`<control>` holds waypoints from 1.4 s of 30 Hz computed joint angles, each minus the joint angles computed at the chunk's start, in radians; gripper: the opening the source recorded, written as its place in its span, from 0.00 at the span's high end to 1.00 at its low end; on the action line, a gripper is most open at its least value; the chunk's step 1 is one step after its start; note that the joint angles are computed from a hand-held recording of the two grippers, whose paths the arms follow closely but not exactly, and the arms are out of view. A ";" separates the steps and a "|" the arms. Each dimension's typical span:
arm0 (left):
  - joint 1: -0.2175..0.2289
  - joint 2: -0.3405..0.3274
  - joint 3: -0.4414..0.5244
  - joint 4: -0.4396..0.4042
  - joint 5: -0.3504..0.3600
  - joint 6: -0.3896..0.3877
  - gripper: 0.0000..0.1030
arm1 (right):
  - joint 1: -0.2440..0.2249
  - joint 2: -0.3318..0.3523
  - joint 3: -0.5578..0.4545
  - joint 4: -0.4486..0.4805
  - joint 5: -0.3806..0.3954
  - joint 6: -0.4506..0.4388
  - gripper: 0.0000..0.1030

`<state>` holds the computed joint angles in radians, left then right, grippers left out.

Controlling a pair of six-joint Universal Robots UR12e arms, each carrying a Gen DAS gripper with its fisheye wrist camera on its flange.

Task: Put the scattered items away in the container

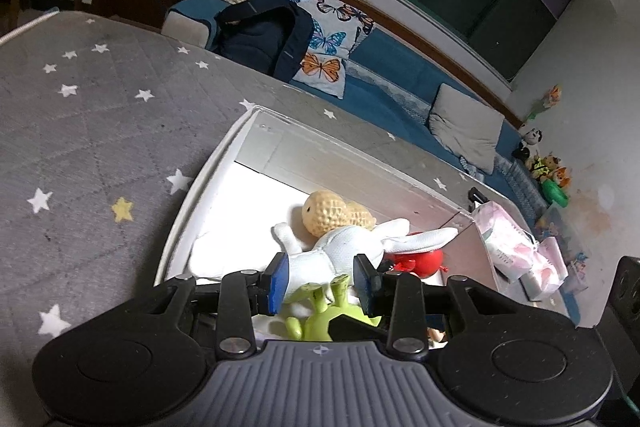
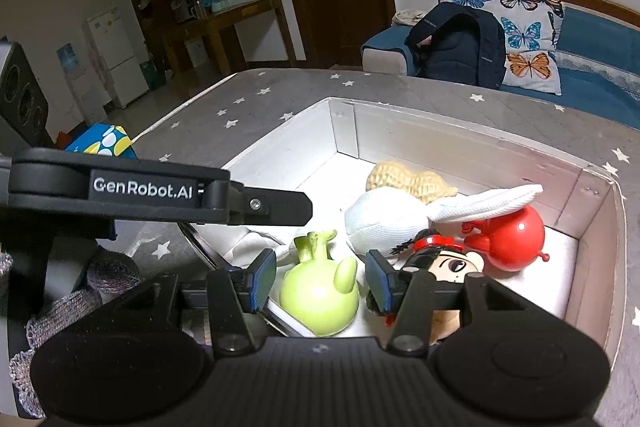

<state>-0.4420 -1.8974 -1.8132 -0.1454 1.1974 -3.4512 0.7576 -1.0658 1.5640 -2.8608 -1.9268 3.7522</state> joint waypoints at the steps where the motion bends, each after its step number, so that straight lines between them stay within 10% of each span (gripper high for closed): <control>1: -0.001 0.003 -0.002 -0.001 0.007 0.004 0.64 | 0.002 0.000 0.000 -0.001 -0.003 0.000 0.51; 42: -0.051 0.128 -0.169 0.136 0.209 0.163 0.63 | 0.144 -0.020 0.025 0.004 -0.339 0.075 0.06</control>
